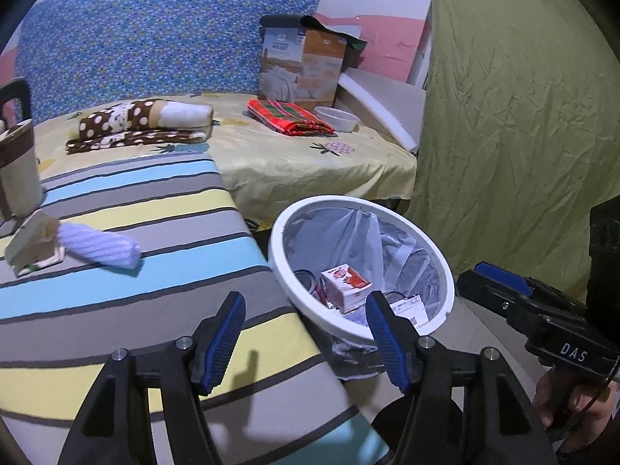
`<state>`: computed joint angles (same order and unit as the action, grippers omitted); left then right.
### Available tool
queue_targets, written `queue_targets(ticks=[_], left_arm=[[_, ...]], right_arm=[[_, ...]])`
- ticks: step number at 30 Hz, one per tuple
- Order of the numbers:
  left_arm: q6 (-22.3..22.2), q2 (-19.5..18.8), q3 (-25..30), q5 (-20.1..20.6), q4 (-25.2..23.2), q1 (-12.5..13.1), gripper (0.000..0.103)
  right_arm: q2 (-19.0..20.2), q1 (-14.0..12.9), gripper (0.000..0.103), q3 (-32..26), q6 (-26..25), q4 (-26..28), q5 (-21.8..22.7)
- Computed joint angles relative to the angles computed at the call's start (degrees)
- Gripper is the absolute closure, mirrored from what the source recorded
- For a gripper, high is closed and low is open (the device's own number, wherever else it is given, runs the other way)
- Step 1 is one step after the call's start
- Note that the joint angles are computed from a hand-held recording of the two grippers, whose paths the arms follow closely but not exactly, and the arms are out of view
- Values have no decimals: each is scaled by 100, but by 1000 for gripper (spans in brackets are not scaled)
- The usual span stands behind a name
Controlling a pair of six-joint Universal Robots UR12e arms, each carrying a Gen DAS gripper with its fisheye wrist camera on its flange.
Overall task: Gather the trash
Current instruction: 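Move both tools back over the mattress toward the foam sleeve and paper bag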
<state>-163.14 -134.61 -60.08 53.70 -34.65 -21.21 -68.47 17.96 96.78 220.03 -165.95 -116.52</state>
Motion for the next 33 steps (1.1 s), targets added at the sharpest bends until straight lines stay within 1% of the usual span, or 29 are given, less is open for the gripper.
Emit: queue_targets(ticks=[4,9,13,19,27,31,33], left_arm=[[-131,115,-196,44,230,82,39],[-224,261,-467,166,573,169,39],[-375,352,-640,251,799,240,39],[-568,431,-787,442,935,309,39],[-764,483,-911,597,1020,406,39],[-844,486,-931,679,1069,445,39],[-888,482,-933,739,1112,468,39]], right_arm=[[61,56,42,-117,-161,-21,8],[135,90,42,-219,-322,-105,176],[195,135,42,-321,-403,-69,242],[284,190,42,-467,-539,10,331],[385,200,42,-592,-716,-80,661],[457,198,42,-663,-1005,-199,860],[484,194,42,-694,-1059,-213,937]])
